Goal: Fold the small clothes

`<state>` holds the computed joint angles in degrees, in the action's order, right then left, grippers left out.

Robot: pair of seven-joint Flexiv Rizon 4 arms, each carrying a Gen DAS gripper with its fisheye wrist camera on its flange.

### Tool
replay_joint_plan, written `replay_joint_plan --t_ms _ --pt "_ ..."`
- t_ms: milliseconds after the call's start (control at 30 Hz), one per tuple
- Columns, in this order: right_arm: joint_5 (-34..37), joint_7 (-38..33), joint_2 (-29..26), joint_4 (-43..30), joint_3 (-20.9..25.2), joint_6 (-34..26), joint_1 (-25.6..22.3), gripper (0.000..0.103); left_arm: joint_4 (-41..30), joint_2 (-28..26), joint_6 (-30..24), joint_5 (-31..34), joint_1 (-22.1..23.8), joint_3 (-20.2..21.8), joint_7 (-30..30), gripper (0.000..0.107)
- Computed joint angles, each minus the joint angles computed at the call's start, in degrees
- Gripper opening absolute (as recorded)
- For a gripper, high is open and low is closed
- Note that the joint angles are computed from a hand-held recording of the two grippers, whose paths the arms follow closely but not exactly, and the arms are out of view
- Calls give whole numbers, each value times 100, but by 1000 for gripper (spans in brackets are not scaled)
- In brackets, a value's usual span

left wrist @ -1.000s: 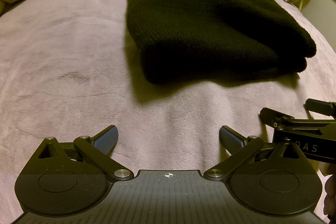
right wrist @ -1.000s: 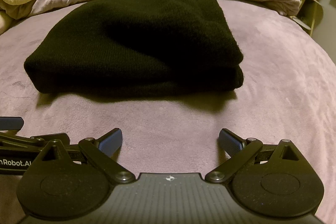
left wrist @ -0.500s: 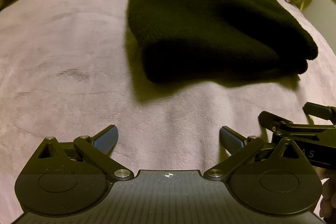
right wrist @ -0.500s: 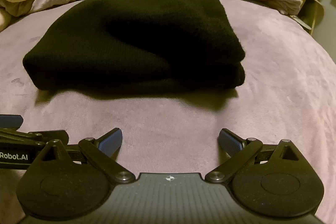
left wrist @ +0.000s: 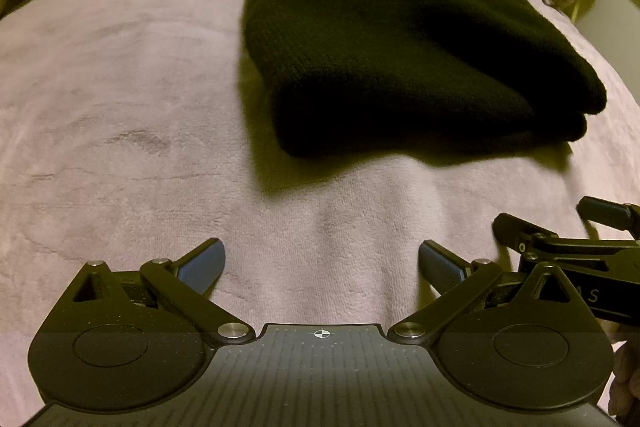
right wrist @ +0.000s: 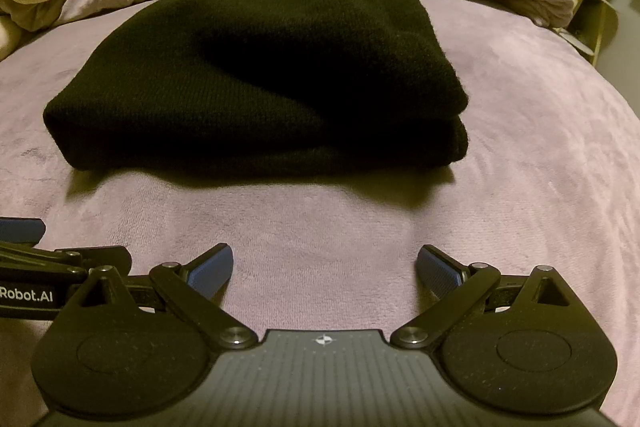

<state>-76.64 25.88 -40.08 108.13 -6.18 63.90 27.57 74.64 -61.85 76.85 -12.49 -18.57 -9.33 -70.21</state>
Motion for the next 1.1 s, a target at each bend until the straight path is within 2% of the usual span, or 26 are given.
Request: replay_joint_plan --t_ms 1100 --pt "107 -95 -23 -13 -5 -7 44 99 -77 -30 -129 -26 30 -29 -1 103"
